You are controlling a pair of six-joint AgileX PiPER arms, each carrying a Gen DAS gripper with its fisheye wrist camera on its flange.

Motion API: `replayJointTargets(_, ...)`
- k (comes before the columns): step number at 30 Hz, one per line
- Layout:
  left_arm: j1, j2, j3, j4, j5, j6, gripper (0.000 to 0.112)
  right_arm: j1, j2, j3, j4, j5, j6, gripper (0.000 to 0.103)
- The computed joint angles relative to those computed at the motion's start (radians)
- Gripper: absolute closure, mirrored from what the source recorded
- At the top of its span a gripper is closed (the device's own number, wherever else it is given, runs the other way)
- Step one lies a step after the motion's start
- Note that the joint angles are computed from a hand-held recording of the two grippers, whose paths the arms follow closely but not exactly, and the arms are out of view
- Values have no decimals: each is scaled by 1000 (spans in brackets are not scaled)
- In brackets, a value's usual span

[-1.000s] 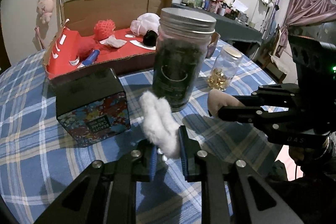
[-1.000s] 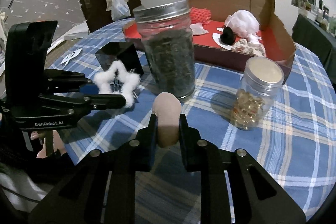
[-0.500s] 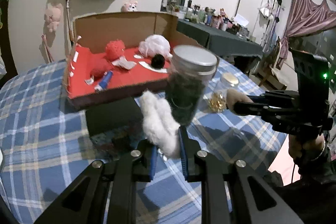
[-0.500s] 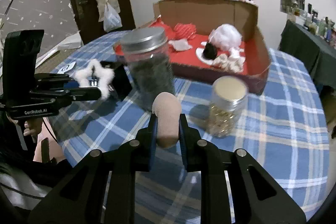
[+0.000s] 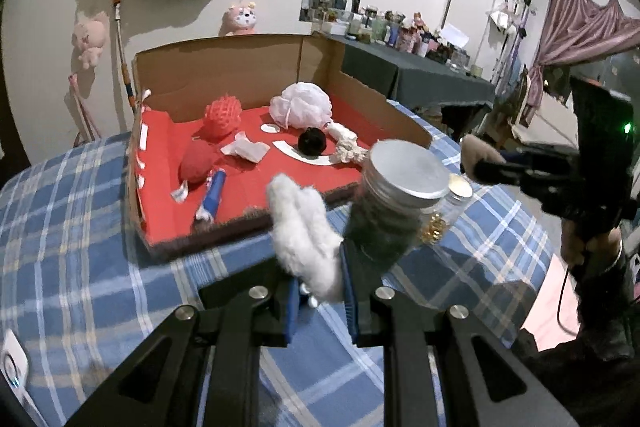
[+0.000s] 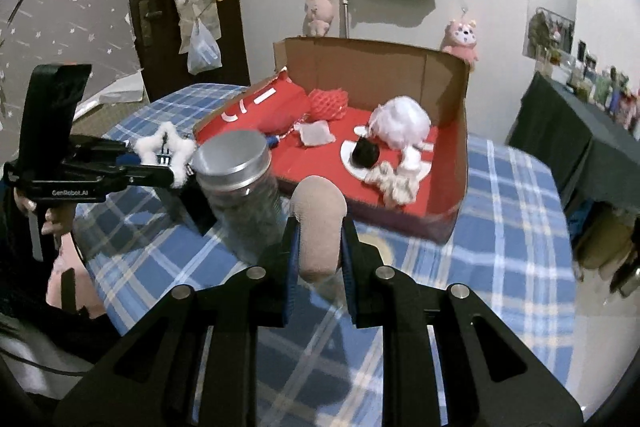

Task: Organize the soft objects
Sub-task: 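Carry the white fluffy scrunchie and tan sponge ball over the red-lined box, then open both tools to release the fluffy scrunchie and sponge ball in the box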

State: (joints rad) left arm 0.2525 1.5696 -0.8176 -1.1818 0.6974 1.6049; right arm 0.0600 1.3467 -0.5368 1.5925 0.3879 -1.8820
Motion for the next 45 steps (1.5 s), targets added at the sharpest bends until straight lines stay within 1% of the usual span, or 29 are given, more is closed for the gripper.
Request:
replayJointTargets(3, -22, 57, -98, 84, 25, -87, 93, 3, 45, -85, -140, 10, 121, 85)
replayJointTargets(5, -50, 101, -175, 158, 23, -162, 93, 7, 89, -143, -217, 21, 191, 85)
replayJointTargets(7, -66, 142, -241, 207, 34, -210, 93, 3, 151, -225, -328, 53, 291, 85)
replayJointTargets(10, -88, 209, -349, 283, 69, -290, 93, 12, 231, -328, -454, 78, 409, 85)
replayJointTargets(12, -108, 255, -422, 338, 83, -349, 93, 18, 299, -409, -538, 112, 487, 85)
replayJointTargets(13, -119, 288, -473, 372, 100, -388, 93, 24, 348, -472, -606, 136, 554, 85)
replayJointTargets(15, -131, 336, -543, 410, 129, -434, 93, 35, 411, -553, -691, 158, 644, 85)
replayJointTargets(16, -139, 362, -582, 434, 143, -462, 93, 41, 453, -610, -746, 188, 701, 85)
replayJointTargets(21, -172, 499, -772, 521, 225, -585, 93, 68, 624, -832, -915, 299, 879, 85)
replayJointTargets(27, -204, 633, -951, 606, 310, -701, 93, 96, 787, -1062, -1060, 433, 1034, 85)
replayJointTargets(31, -220, 691, -1041, 661, 356, -768, 93, 117, 869, -1183, -1146, 509, 1113, 83)
replayJointTargets(35, -236, 745, -1125, 716, 401, -833, 92, 141, 907, -1243, -1220, 530, 1168, 83)
replayJointTargets(37, -238, 773, -1167, 737, 428, -861, 92, 144, 920, -1265, -1234, 543, 1183, 83)
replayJointTargets(40, -236, 794, -1202, 734, 457, -874, 91, 152, 945, -1304, -1268, 557, 1216, 83)
replayJointTargets(45, -235, 794, -1208, 738, 461, -881, 91, 161, 983, -1362, -1287, 585, 1249, 81)
